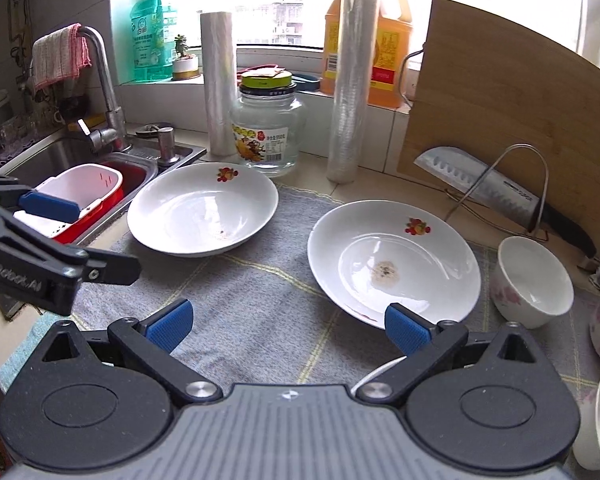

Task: Organize plates and bowls
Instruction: 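Move the left gripper toward the flower-printed white plate on the towel, then close the left gripper on the rim of the flower-printed plate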

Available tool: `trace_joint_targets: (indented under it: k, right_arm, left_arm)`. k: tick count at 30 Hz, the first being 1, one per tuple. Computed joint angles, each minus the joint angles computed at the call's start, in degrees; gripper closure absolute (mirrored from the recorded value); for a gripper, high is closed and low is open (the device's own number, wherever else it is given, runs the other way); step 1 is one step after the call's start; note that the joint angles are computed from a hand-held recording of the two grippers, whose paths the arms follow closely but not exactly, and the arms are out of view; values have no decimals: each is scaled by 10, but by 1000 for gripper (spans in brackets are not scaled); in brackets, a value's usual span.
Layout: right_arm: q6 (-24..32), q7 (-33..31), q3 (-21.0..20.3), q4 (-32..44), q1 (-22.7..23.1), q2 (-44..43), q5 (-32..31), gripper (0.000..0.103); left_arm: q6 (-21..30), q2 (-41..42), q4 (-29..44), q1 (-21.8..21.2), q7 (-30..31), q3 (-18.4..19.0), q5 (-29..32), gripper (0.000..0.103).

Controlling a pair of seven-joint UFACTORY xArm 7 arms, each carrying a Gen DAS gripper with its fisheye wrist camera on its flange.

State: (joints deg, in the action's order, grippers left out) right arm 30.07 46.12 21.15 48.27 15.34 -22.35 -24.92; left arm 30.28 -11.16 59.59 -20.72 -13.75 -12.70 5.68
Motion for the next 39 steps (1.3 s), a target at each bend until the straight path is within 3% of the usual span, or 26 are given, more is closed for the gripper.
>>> trace_joint_targets:
  k: [5,14,26,28,39]
  right_arm:
    - [-7,44,22,54,-10,72,-51,0]
    - [-2,66,-20,126,40,181,-97,0]
    - [9,37,-83,195,117,269,-102,0]
    - [9,36,-91,206,126,281,-109,0]
    - [13,17,-117,236,150,323,-97,0]
  left_arm:
    - [10,76,76,8,82,24,-12,2]
    - [33,197,198,27,187,39,-39,4]
    - [61,301,313,38,263,42,-69,6]
    - [67,315,329,39,274,41,-75,11]
    - [103,362,385,47,318,38,-109,16]
